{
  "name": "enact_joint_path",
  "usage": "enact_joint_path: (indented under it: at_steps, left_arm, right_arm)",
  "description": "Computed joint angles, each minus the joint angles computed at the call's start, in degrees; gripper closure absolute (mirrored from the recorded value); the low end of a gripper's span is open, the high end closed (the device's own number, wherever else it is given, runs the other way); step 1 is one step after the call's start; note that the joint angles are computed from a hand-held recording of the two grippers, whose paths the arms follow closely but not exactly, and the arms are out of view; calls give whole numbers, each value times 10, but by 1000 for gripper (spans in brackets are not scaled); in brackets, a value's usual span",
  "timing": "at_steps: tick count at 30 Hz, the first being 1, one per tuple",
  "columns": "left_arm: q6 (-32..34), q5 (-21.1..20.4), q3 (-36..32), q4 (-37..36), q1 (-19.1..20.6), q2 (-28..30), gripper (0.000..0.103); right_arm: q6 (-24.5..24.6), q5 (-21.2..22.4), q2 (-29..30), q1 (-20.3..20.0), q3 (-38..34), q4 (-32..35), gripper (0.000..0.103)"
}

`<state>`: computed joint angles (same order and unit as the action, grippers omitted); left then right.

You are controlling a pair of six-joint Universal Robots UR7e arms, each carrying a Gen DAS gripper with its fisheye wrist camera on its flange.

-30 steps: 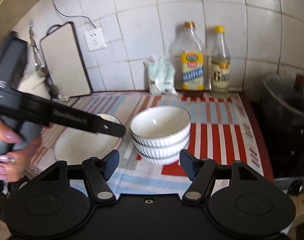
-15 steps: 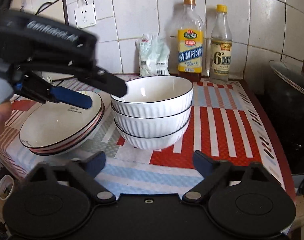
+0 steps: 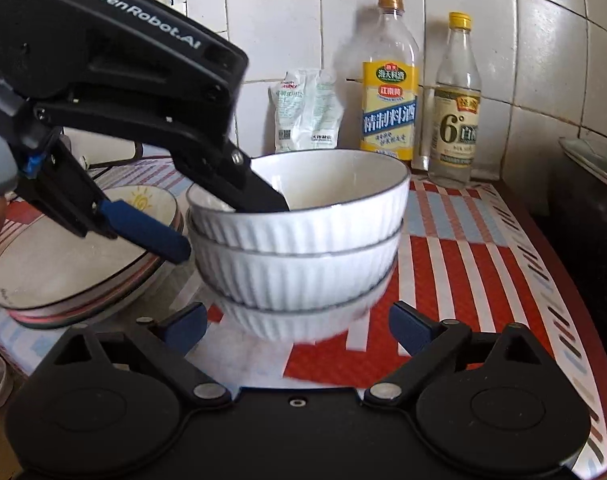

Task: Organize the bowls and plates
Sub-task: 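Lift the bowl stack with the left gripper and carry it over the sun plate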

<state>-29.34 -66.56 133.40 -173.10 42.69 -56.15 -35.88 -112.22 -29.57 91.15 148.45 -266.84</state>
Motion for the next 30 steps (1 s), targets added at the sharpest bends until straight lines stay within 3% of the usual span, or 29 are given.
enact_joint_path:
  at_steps: [7, 9, 13, 21, 25, 30]
  left_arm:
    - [0, 8, -17, 24, 12, 11, 41]
    - [6, 6, -24, 35, 15, 14, 50]
    - [11, 16, -40, 67, 15, 20, 59]
    - [11, 16, -48, 64, 23, 33, 56]
    - [17, 16, -46, 50, 24, 35, 59]
    - [14, 13, -48, 51, 28, 34, 61]
  right_arm:
    - [-8, 11, 6, -8, -18, 2, 0]
    - [-6, 11, 13, -8, -21, -7, 0]
    - [-19, 27, 21, -16, -22, -22, 0]
    - [-30, 59, 51, -35, -19, -72, 0]
    - [-9, -37, 24, -2, -30, 1, 0]
    - [-83, -3, 47, -8, -24, -56, 0]
